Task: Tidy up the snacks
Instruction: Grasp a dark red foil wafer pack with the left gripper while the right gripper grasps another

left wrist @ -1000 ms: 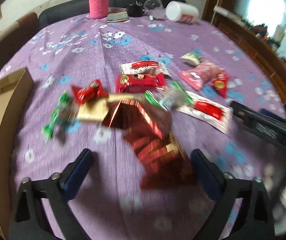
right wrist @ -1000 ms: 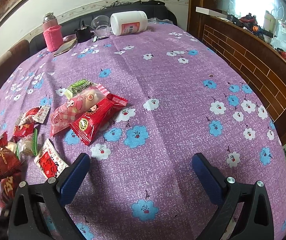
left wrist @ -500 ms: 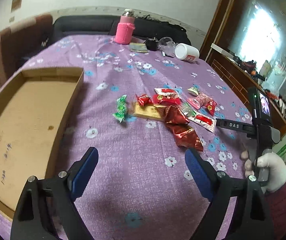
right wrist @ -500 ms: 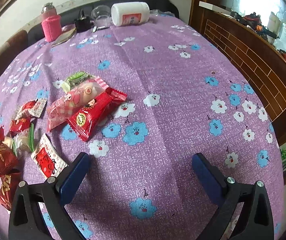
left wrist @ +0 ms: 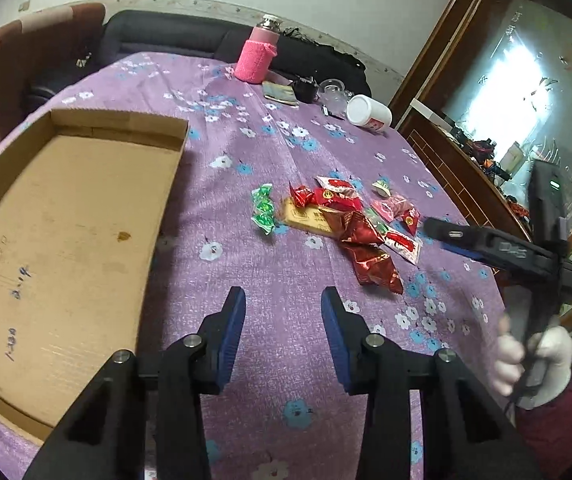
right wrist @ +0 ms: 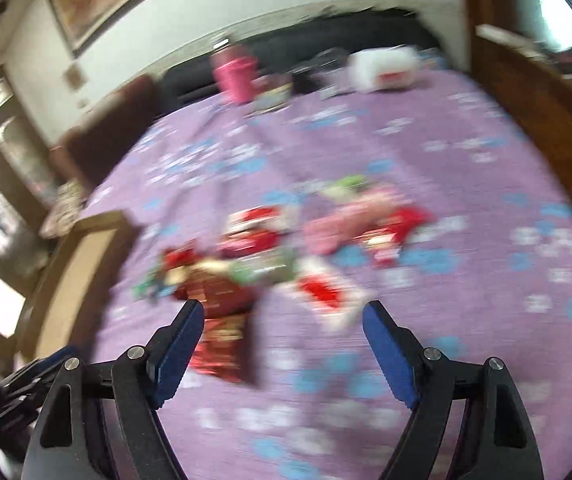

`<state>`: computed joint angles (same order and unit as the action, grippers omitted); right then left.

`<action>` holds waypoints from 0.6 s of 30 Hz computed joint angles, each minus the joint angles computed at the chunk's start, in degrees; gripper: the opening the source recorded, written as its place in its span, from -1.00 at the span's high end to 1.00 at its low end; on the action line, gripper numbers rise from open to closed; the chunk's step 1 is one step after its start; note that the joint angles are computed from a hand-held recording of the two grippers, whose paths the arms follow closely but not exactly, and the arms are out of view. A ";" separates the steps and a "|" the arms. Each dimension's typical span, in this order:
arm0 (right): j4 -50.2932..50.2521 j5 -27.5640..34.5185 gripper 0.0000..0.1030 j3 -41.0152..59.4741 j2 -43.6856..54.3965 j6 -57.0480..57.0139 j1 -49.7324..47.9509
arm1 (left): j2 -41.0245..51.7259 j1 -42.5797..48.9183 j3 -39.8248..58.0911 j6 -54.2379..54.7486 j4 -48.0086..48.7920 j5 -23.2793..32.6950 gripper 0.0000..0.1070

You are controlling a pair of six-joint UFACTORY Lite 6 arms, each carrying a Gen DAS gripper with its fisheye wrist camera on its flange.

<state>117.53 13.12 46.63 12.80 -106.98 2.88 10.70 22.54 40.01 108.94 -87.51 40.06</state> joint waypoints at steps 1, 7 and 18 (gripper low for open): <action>2.01 0.22 -0.64 2.34 2.88 -1.44 1.59 | -1.04 0.34 -0.55 -0.08 0.57 0.02 0.28; 8.31 -1.51 -0.63 14.58 16.01 -6.49 7.82 | -3.26 0.59 -0.93 -1.03 2.63 -0.34 0.24; 7.19 12.51 0.35 2.97 9.12 -5.41 1.53 | -1.45 -4.01 0.12 -2.71 2.81 -2.09 0.24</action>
<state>124.72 25.63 49.60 21.92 -112.39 4.41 9.25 18.54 40.13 106.23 -84.70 37.97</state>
